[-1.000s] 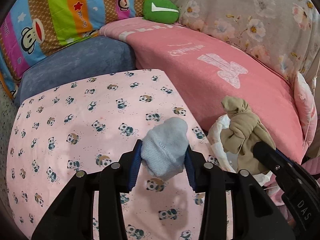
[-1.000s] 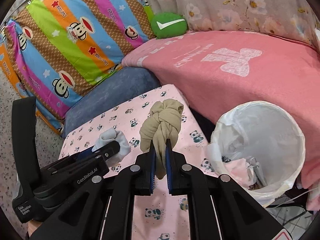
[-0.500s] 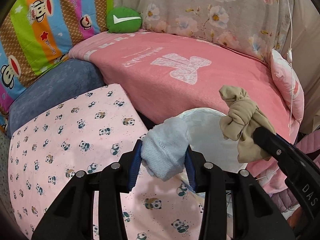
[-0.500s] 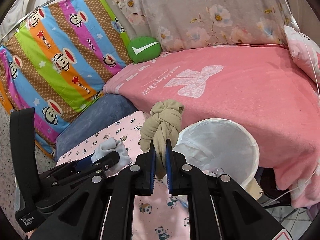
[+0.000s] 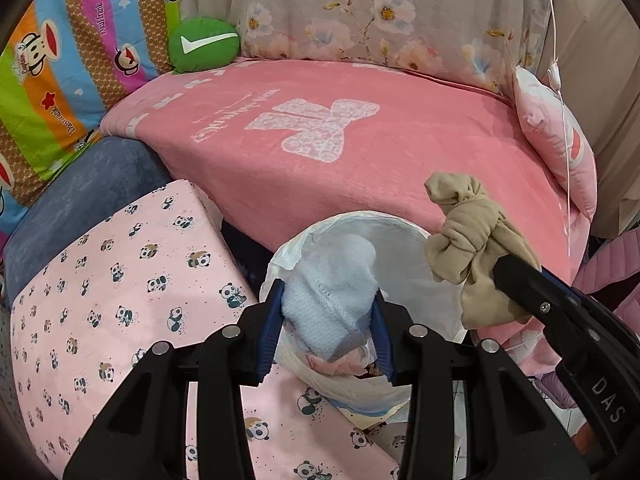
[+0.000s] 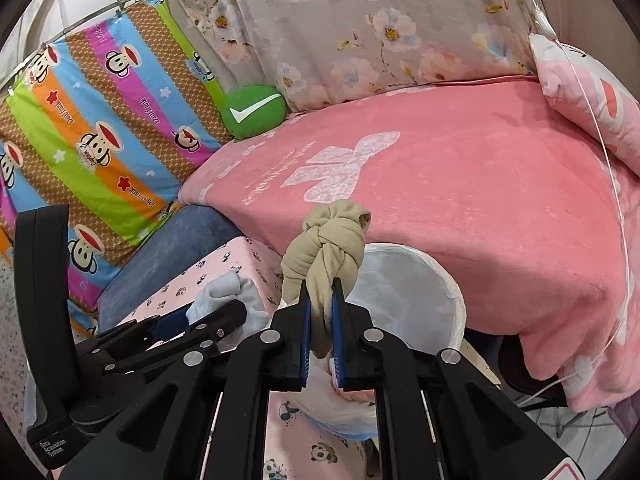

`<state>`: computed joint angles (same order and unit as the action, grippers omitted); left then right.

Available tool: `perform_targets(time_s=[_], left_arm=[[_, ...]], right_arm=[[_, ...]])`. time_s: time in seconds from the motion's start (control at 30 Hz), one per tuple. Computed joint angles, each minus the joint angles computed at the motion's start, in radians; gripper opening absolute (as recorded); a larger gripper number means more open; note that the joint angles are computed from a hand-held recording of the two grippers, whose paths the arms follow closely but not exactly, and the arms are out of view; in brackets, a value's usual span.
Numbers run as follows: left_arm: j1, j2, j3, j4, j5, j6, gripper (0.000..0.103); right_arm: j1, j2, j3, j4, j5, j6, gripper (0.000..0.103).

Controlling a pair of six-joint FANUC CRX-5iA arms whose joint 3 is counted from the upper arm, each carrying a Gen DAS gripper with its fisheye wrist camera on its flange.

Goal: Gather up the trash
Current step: 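Carry both socks over the white bin and open both tools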

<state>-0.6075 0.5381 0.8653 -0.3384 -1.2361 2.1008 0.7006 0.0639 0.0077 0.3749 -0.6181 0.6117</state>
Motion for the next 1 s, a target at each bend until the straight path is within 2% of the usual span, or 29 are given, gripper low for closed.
perform_targets(time_s=[0.1, 0.2, 0.3, 0.33, 0.37, 0.53, 0.8, 0.93, 1.0], left_arm=[[0.002, 0.023, 0.026, 0.011, -0.007, -0.012, 0.04], [0.007, 0.041, 0.044, 0.02, -0.015, -0.018, 0.046], [0.004, 0.049, 0.052, 0.003, -0.018, -0.011, 0.067], [0.001, 0.054, 0.063, -0.011, -0.025, -0.005, 0.08], [-0.004, 0.055, 0.066, -0.028, -0.027, 0.003, 0.087], [0.001, 0.05, 0.058, -0.046, -0.03, 0.022, 0.09], [0.025, 0.001, -0.026, -0.055, -0.03, 0.094, 0.09], [0.027, -0.027, -0.065, -0.072, -0.03, 0.122, 0.09], [0.026, -0.039, -0.081, -0.084, -0.034, 0.135, 0.091]], right_arm=[[-0.009, 0.009, 0.007, -0.011, -0.003, 0.008, 0.01], [-0.023, 0.024, 0.023, -0.036, -0.012, 0.035, 0.01], [-0.029, 0.032, 0.028, -0.042, -0.017, 0.041, 0.011], [-0.031, 0.037, 0.034, -0.046, -0.019, 0.045, 0.011], [-0.034, 0.045, 0.043, -0.051, -0.024, 0.053, 0.011], [-0.04, 0.064, 0.06, -0.063, -0.025, 0.072, 0.011], [-0.033, 0.1, 0.09, -0.064, -0.032, 0.099, 0.012], [-0.019, 0.108, 0.097, -0.044, -0.045, 0.092, 0.031], [-0.006, 0.108, 0.102, -0.031, -0.071, 0.097, 0.036]])
